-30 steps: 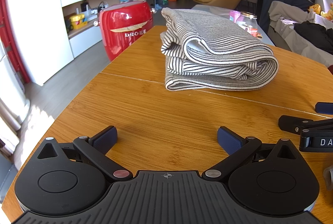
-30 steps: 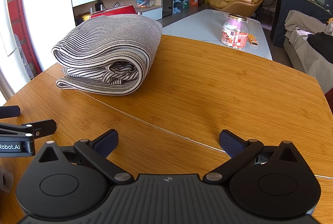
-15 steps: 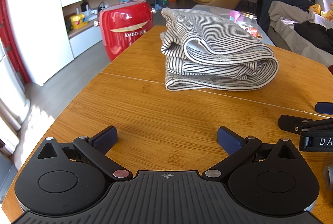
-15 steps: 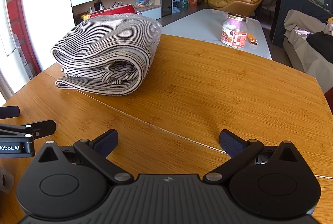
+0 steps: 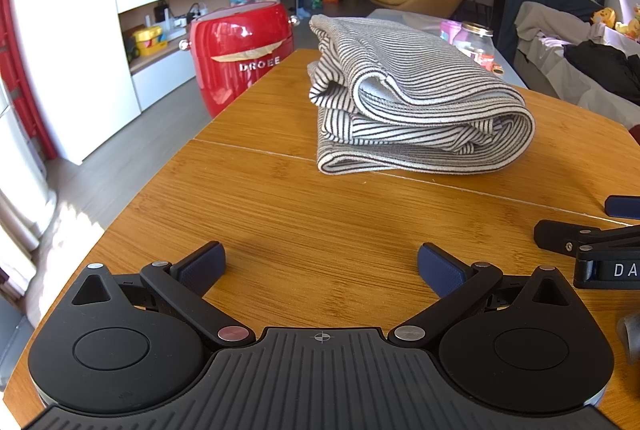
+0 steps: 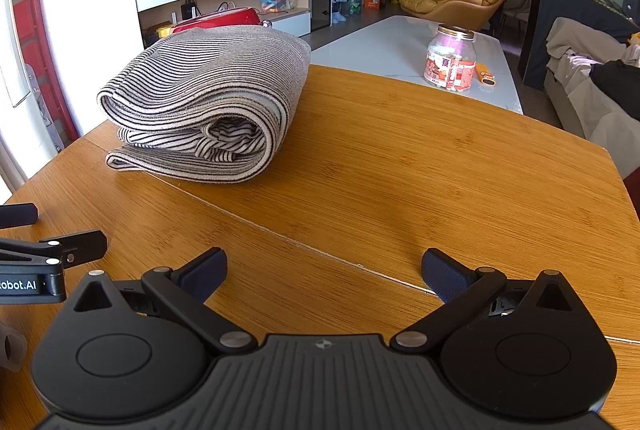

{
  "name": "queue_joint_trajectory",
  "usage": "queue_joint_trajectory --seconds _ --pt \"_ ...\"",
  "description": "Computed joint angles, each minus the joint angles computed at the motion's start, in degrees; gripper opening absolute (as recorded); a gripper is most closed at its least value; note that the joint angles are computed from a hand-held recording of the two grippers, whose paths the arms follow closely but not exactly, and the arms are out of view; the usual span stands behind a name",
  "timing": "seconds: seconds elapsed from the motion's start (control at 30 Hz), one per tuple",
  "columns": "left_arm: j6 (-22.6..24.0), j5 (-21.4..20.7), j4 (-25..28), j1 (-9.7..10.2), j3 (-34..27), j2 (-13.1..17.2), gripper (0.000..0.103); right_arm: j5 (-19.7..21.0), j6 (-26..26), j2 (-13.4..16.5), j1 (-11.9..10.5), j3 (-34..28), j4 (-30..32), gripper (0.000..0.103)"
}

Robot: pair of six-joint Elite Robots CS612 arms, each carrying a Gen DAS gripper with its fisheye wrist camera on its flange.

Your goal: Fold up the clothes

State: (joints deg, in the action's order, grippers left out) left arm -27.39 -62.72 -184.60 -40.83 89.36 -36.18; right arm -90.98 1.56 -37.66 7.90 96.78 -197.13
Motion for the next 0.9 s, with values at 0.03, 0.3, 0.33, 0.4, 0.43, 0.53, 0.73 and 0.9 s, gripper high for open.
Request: queue_joint_trajectory --seconds 0.03,0.3,0.33,0.4,0.43,0.53,0.73,0.9 --pt "0.0 0.0 0.0 0.01 0.0 0.0 0.103 0.0 0.0 0.0 0.0 0.0 0.0 0.103" --pt "0.0 0.1 -0.2 -0.02 0.1 0.0 0.103 -0.7 0.6 0.1 0.1 -0.2 0.0 0.103" --pt "0.0 0.1 -0.2 -0.02 0.1 0.0 0.103 -0.7 0.6 0.1 0.1 -0.2 0.0 0.103" --pt "0.0 0.1 -0.2 -0.03 0.1 0.0 0.103 -0.7 0.6 0.1 0.1 -0.1 0.0 0.103" --pt "0.0 0.2 -0.1 -0.05 0.1 0.0 0.103 -0.7 0.6 0.1 0.1 -0.2 0.0 0.103" --pt "0.0 0.3 0.0 -0.11 0.1 0.0 0.103 -0.8 0.7 0.1 0.1 -0.2 -0.1 0.103" --pt "-0.1 0.4 0.1 -0.13 0.1 -0.1 0.103 -0.8 0.7 0.2 0.0 -0.2 -0.2 0.103" --pt "-0.1 0.4 0.1 -0.14 0.1 -0.1 0.103 -0.9 0.7 0.2 0.0 -0.2 -0.3 0.103"
